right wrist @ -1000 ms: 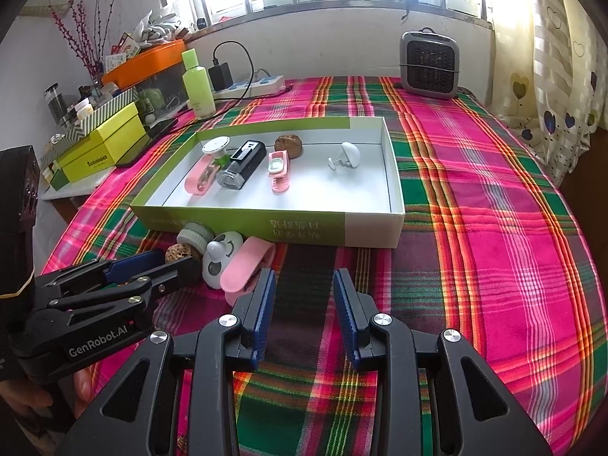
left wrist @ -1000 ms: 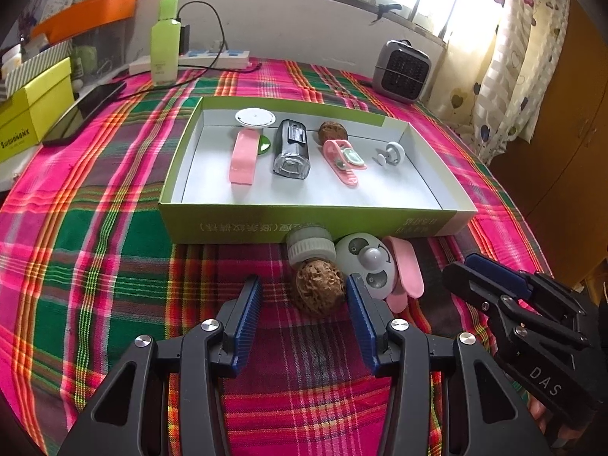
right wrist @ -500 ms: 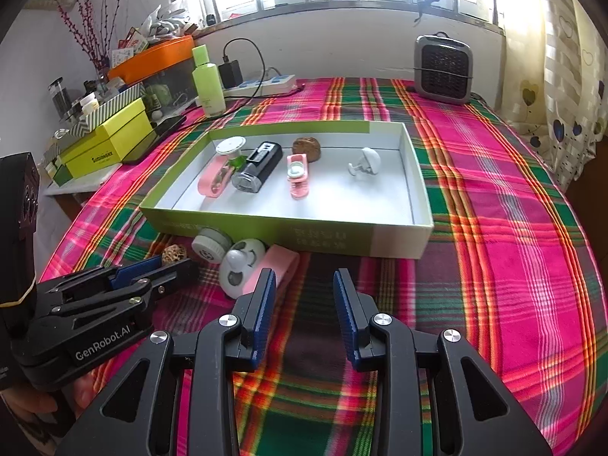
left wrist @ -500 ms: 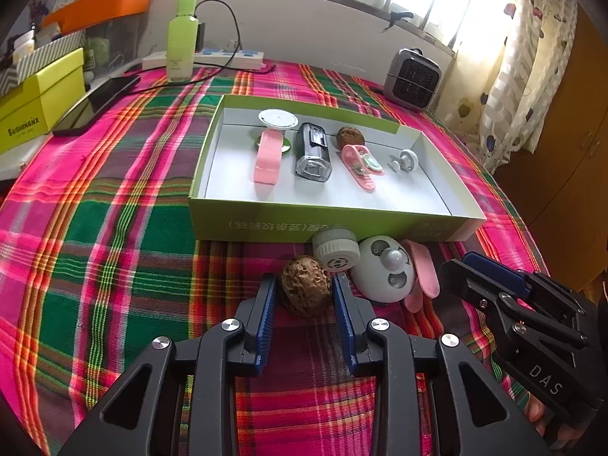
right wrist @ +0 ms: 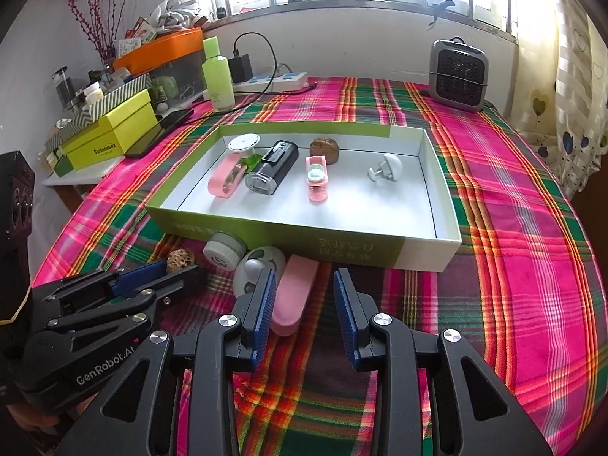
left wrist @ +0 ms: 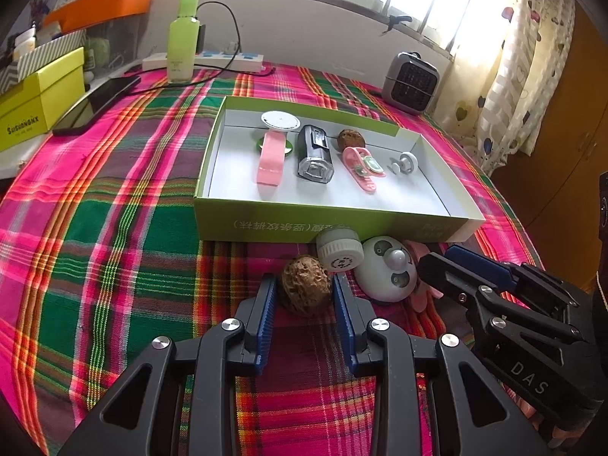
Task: Organize objects
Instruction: 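Grasp the pink-and-white clip with the right gripper while the left gripper approaches the walnut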
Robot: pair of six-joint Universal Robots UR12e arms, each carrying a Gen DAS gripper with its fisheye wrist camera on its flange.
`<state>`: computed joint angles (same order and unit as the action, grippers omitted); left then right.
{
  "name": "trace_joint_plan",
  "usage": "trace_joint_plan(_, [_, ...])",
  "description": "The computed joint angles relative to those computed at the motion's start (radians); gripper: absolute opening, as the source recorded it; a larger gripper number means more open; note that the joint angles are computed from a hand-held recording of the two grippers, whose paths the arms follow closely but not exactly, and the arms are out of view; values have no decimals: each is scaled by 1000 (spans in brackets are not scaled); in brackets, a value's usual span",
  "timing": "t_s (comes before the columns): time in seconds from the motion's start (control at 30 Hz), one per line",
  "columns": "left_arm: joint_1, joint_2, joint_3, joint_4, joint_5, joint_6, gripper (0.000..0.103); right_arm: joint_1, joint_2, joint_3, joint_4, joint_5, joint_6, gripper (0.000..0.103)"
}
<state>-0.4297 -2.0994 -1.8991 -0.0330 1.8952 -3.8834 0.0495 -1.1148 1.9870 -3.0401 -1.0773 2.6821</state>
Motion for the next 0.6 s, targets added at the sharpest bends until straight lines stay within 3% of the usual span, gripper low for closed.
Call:
trace_joint_plan(0.43, [1, 1, -2, 1, 0, 2, 28, -19, 5, 3, -49, -61, 48, 33])
trace_joint_plan(0.6, [1, 1, -2, 1, 0, 4, 28, -27, 4, 3, -28, -4, 28, 33])
